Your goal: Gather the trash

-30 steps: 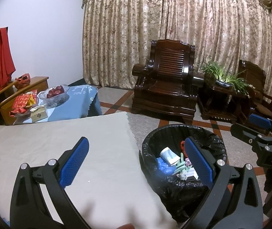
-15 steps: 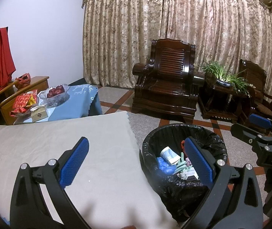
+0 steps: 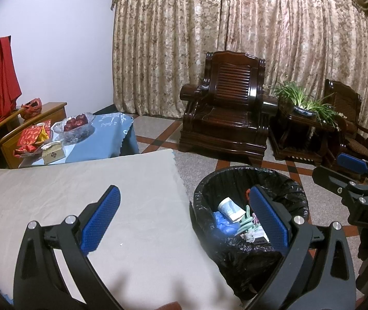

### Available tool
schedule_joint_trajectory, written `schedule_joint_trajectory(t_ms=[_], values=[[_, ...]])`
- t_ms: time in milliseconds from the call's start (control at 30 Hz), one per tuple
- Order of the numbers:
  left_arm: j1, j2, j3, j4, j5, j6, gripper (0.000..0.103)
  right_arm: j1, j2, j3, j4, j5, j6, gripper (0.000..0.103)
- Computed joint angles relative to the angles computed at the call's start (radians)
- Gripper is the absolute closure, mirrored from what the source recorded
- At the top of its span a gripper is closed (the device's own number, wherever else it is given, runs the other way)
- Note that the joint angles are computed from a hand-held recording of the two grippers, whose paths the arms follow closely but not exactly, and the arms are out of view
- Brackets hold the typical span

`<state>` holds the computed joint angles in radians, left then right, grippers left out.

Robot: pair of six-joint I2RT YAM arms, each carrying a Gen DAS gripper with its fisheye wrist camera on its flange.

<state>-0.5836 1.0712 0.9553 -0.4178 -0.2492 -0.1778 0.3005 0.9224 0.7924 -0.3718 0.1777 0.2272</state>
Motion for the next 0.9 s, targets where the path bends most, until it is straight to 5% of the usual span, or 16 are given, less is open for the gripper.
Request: schedule_joint_trajectory(t_ms=[900], values=[[0.008,-0.014,0.002,-0.02,0.005,0.004,0.006,0.022,0.005,0.004,-0.007,0.017,0.014,0.006]])
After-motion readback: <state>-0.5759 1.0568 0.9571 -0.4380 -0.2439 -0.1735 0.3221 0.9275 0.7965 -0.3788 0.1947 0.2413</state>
